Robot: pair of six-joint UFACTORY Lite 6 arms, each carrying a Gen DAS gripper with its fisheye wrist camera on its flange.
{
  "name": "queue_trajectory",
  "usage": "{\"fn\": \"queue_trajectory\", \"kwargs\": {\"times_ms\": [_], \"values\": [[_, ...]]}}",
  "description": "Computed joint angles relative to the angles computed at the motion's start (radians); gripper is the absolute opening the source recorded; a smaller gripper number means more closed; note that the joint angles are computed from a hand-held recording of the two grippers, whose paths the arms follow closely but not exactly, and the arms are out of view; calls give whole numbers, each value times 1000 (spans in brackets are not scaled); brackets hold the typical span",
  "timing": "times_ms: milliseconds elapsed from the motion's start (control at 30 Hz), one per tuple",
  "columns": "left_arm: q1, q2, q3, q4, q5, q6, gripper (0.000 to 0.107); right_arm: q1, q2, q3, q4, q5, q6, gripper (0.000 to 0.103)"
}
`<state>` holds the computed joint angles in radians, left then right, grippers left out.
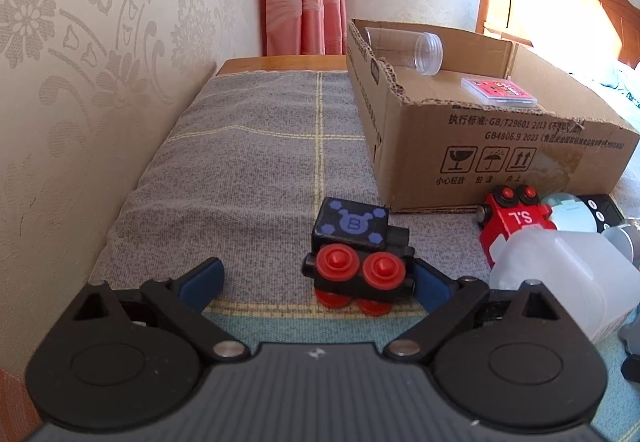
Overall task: Organize rigid objects
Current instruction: 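Grasp the black-and-red toy robot with the left gripper while the right gripper approaches the grey toy, then grasp the grey toy figure with the right gripper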
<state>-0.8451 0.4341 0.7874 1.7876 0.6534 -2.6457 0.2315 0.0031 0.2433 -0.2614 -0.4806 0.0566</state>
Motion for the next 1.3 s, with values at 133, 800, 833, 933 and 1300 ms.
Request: {"fn": "queue_trajectory", "kwargs": {"times_ms": [133,800,833,933,1300], "values": [[23,15,17,84,-4,-36,79,-2,0,-4,-5,-7,0,103],[-132,-113,-135,-13,33,-94,50,-6,-8,-20,-2,-23,-4,103],[-150,-121,-147,-32,42,-99,50,-7,-6,-19,-5,-25,-4,103],[-192,-119,-155,-74,69,-96,50,-5,4,-14,-1,-32,-8,103],[-205,-125,-165,-80,76,-84,52,55,21,25,52,1,6,103]]}}
